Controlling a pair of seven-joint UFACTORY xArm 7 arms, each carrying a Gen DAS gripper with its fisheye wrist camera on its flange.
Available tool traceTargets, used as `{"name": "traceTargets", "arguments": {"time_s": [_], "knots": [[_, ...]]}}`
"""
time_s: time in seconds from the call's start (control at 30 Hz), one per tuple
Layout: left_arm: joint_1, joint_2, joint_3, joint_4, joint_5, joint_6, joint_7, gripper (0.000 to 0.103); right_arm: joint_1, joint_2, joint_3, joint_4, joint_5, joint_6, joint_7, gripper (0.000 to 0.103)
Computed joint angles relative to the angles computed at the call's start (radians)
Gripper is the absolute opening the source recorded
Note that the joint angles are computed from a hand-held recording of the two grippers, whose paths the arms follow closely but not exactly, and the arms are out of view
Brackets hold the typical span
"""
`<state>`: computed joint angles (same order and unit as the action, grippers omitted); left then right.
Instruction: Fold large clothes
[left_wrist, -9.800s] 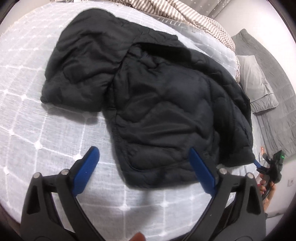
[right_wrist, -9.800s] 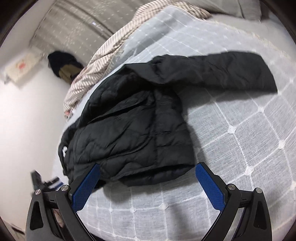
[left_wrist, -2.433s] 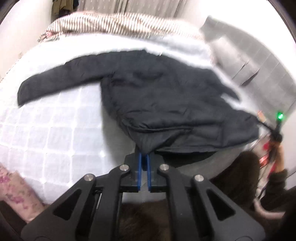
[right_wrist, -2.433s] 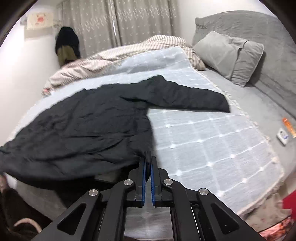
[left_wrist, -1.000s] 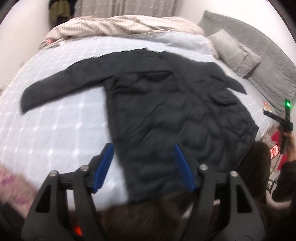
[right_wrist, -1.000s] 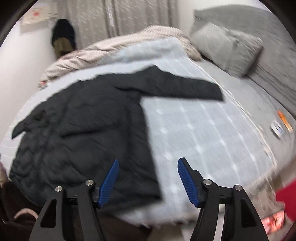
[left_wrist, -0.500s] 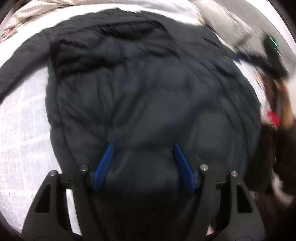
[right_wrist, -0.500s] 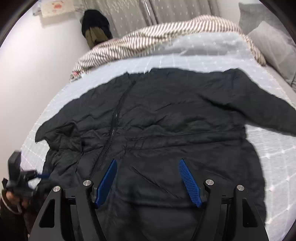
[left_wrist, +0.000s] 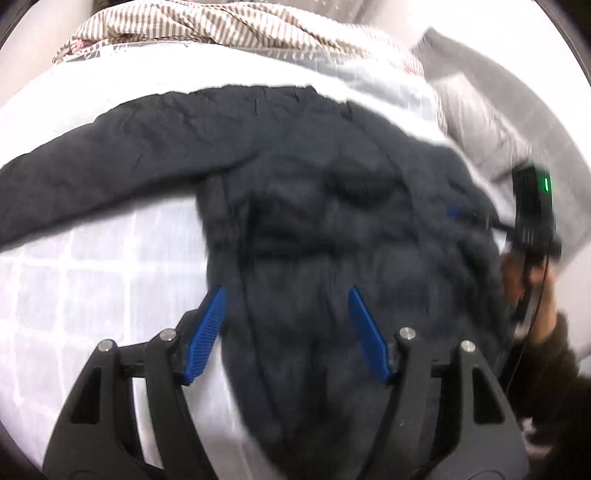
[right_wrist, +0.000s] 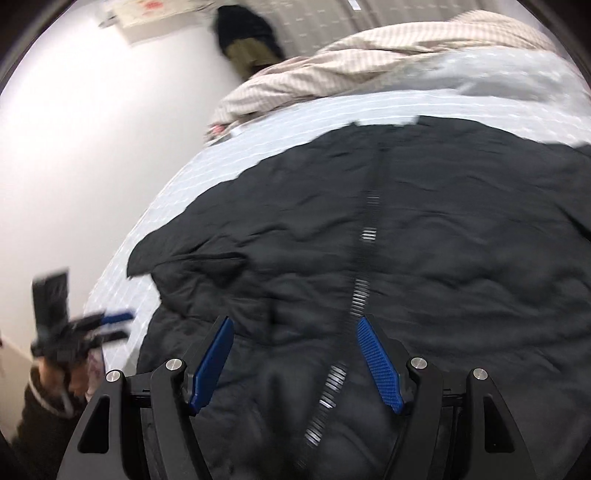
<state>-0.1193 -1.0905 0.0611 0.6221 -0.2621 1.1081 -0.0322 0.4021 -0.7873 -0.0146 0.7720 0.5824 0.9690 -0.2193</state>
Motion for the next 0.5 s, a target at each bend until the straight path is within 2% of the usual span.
{"name": "traceTargets", "arguments": {"time_s": [0.13,0.27,0.3,0.37,0.4,0.43,0.5], "knots": [[-0.003,0.110,0.020,0.008,-0.038,-0.120,-0.008,0.050,0.091,0.078,-0.005,0.023,0.095,-0.049,-0.097,0.071],[-0.019,0.132,0.035,-0.014,-0.079,-0.191,-0.005,0.040,0.087,0.126,0.018,0.008,0.142,-0.124,-0.105,0.069],[-0.022,0.131,0.038,-0.016,-0.084,-0.196,-0.004,0.034,0.090,0.136,0.013,0.004,0.158,-0.132,-0.105,0.065],[-0.033,0.122,0.050,-0.022,-0.104,-0.194,-0.004,0.015,0.115,0.157,-0.016,0.000,0.222,-0.128,-0.133,0.043],[-0.042,0.112,0.062,-0.027,-0.120,-0.192,-0.002,0.008,0.138,0.167,-0.043,-0.001,0.272,-0.105,-0.170,0.024],[-0.049,0.092,0.074,-0.035,-0.135,-0.188,0.004,0.008,0.138,0.166,-0.051,0.000,0.292,-0.083,-0.189,0.016],[-0.061,0.056,0.083,-0.041,-0.145,-0.175,0.027,0.007,0.130,0.146,-0.059,0.000,0.314,-0.043,-0.230,0.013]]}}
